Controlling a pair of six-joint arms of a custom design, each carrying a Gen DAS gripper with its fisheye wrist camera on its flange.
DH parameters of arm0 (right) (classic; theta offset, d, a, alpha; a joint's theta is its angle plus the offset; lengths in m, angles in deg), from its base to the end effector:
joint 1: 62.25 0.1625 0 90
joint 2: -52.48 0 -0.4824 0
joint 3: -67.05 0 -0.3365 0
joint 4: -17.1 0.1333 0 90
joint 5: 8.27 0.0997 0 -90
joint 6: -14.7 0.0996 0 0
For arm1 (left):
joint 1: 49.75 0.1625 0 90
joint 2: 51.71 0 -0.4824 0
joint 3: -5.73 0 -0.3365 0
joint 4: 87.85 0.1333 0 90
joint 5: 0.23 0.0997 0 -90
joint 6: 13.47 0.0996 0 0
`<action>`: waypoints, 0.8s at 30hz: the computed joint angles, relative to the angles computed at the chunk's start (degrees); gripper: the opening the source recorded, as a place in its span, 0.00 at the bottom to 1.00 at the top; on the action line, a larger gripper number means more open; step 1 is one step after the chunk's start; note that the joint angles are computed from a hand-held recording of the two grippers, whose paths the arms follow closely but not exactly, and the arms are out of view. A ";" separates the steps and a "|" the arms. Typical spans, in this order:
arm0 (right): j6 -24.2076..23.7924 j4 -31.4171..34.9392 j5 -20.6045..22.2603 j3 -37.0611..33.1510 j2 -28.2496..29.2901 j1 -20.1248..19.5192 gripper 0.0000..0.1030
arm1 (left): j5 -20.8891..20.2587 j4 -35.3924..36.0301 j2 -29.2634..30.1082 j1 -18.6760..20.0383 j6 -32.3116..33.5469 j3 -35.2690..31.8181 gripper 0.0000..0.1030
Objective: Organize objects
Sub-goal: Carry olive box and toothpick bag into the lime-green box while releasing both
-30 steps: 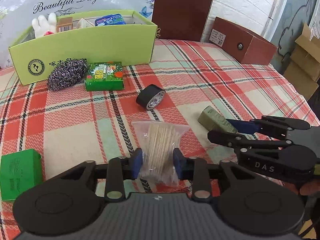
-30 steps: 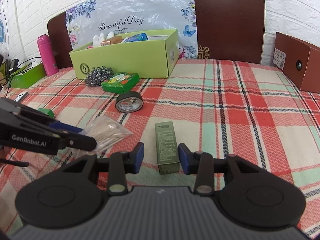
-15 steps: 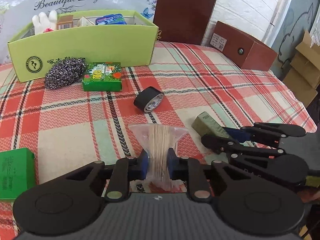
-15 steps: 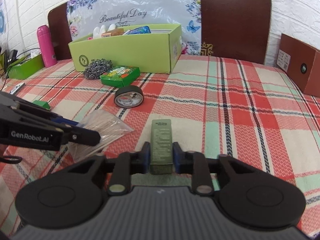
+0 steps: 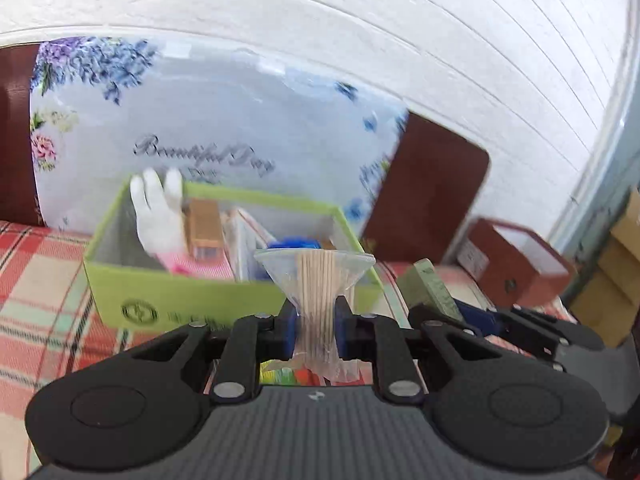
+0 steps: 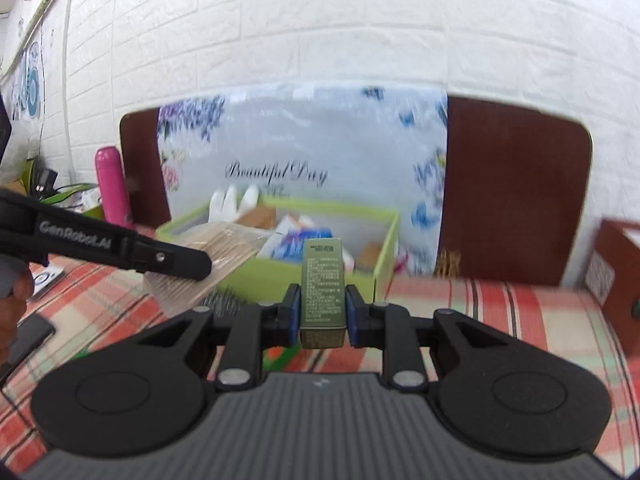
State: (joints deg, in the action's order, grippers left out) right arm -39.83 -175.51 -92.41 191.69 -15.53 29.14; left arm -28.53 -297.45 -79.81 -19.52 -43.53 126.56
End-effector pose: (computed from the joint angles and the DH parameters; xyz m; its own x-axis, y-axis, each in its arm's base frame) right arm 0.1557 -0.5026 0.3316 -0.5623 -0.6224 0.5445 -0.8183 0.3237 -0.4751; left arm -0.3378 -0.4526 0.0565 -0.8902 -0.0438 -0.4534 0.3753 0.4935 -0.7846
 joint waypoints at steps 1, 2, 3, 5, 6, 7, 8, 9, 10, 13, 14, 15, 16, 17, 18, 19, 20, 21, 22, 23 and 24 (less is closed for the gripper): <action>0.32 -1.13 -0.38 -1.30 1.52 0.76 0.21 | -0.27 0.14 -0.26 1.03 1.37 -1.39 0.18; 0.81 -1.84 -0.91 -2.60 2.97 1.42 0.21 | -0.18 0.26 -0.27 1.94 2.81 -2.90 0.18; 1.40 -2.32 -1.52 -4.07 4.49 1.93 0.21 | 0.03 -0.08 -0.19 3.06 5.03 -4.70 0.18; 2.24 -3.91 -3.26 -6.92 7.71 2.76 0.21 | -0.37 -0.48 -0.15 4.90 7.97 -7.54 0.18; 2.52 -4.55 -4.13 -8.36 9.28 3.04 0.21 | -0.90 -0.52 -0.48 5.80 8.89 -8.55 0.18; 2.94 -4.63 -4.61 -9.72 10.51 3.20 0.21 | -1.40 -0.46 -0.52 6.61 9.78 -9.59 0.18; 3.66 -4.11 -4.99 -11.11 11.46 3.36 0.21 | -1.69 -0.34 -0.43 7.29 10.60 -10.66 0.18; 4.58 -3.43 -5.11 -12.44 12.39 3.40 0.21 | -2.01 0.03 -0.34 8.08 11.65 -11.82 0.18; 5.29 -2.87 -5.12 -13.67 13.23 3.45 0.21 | -2.13 0.42 -0.07 8.70 12.46 -12.85 0.18; 5.71 -3.02 -4.97 -16.47 15.90 3.43 0.24 | -2.49 -3.62 2.04 10.58 18.14 -15.49 0.22; 5.48 -2.95 -4.57 -17.11 16.66 3.19 0.32 | -2.55 -5.30 2.77 10.87 20.11 -15.81 0.34; 5.01 -2.67 -5.01 -17.53 17.16 3.14 0.59 | -2.27 -5.66 2.97 10.87 20.13 -15.31 0.43; 4.46 -4.17 -6.02 -17.08 17.54 3.15 0.71 | -1.73 -6.18 3.04 10.63 19.41 -14.50 0.61; 3.60 -6.99 -5.73 -15.89 17.68 2.81 0.71 | -1.09 -8.22 3.27 10.06 19.00 -13.22 0.67; 2.32 -9.19 -4.53 -14.18 17.17 2.24 0.71 | -0.74 -11.03 3.51 9.24 19.20 -11.52 0.67; 1.49 -10.54 -3.44 -12.56 16.41 1.67 0.74 | -0.84 -13.03 3.44 8.37 19.30 -9.53 0.67; 1.22 -12.55 -1.97 -10.32 15.33 0.93 0.78 | -0.91 -14.83 3.39 7.38 19.12 -7.52 0.69; 1.54 -14.45 -0.89 -8.21 14.36 0.21 0.84 | -0.55 -16.20 3.48 6.12 18.33 -5.37 0.70; 2.02 -15.44 0.04 -6.20 13.22 -0.55 0.87 | 0.16 -16.53 3.52 4.90 16.93 -3.38 0.75; 2.51 -14.94 0.60 -4.47 11.84 -1.29 0.87 | 1.14 -15.88 3.53 3.63 14.76 -1.42 0.79; 3.39 -13.45 0.28 -2.86 10.21 -1.85 0.87 | 2.34 -13.79 3.47 2.29 11.40 0.48 0.79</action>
